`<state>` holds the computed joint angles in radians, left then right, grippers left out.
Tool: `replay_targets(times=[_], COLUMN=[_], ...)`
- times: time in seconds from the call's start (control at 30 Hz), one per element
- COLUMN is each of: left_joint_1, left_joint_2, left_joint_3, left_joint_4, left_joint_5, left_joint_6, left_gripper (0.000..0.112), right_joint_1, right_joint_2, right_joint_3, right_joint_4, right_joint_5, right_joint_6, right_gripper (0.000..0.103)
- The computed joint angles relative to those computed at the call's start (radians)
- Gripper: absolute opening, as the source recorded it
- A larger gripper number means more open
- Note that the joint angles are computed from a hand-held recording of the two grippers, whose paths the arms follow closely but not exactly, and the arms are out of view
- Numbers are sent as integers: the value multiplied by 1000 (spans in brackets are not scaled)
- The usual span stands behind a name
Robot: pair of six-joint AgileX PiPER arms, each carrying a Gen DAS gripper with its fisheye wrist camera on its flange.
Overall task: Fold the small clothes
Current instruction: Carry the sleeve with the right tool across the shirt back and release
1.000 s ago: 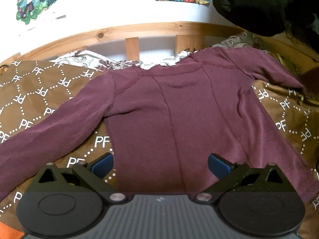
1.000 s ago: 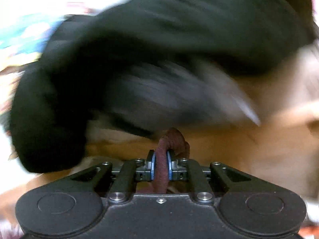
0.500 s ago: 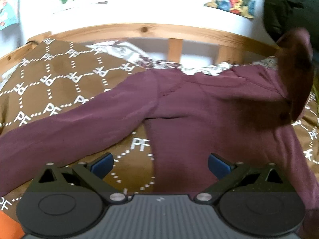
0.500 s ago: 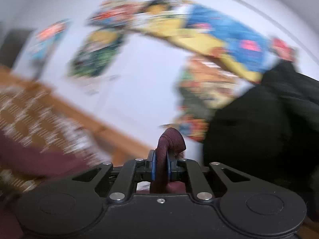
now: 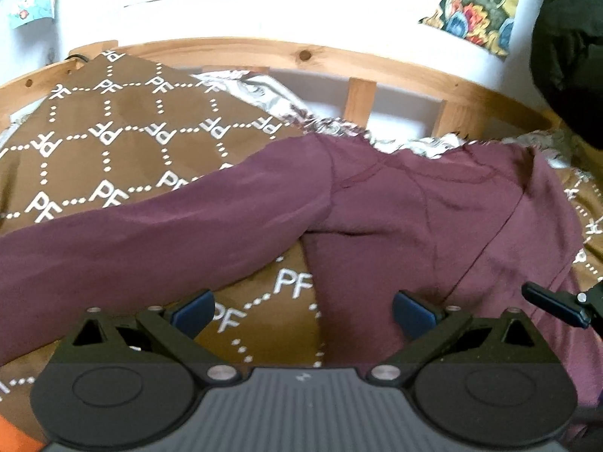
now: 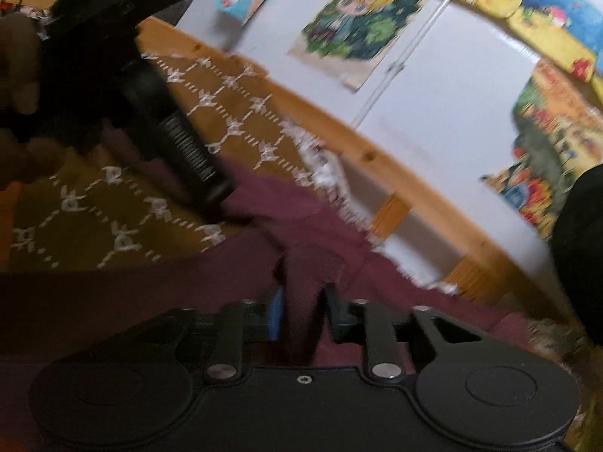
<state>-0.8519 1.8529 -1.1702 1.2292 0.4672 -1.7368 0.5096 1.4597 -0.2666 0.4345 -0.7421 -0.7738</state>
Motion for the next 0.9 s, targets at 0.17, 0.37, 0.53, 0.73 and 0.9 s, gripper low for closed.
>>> replay_targets(times=[0.17,0.37,0.53,0.73,0.9], left_joint_1=[11,8,-46,-56,-58], left_joint_2=[0,80,166,219,244], left_joint_3=[33,-31,-105,-150,-160], left_joint_4=[225,139,86,78,128], left_joint_5=[-84,-184,-114,-108,-109], left_joint_6=[-230,-77,45,67,27], left_gripper=[102,102,102,102,102], right_joint_1=[-78,-296,-584,-735,-752], right_joint_2=[-133,-227,-87,144,283], right_joint_3=[53,78,-105,-446,-639], right_joint_4=[-121,-224,-398,-428,-422], right_joint_5=[136,183,200,337,450], right_joint_6=[62,133,264,444,429], right_gripper=[82,88,88,76,54])
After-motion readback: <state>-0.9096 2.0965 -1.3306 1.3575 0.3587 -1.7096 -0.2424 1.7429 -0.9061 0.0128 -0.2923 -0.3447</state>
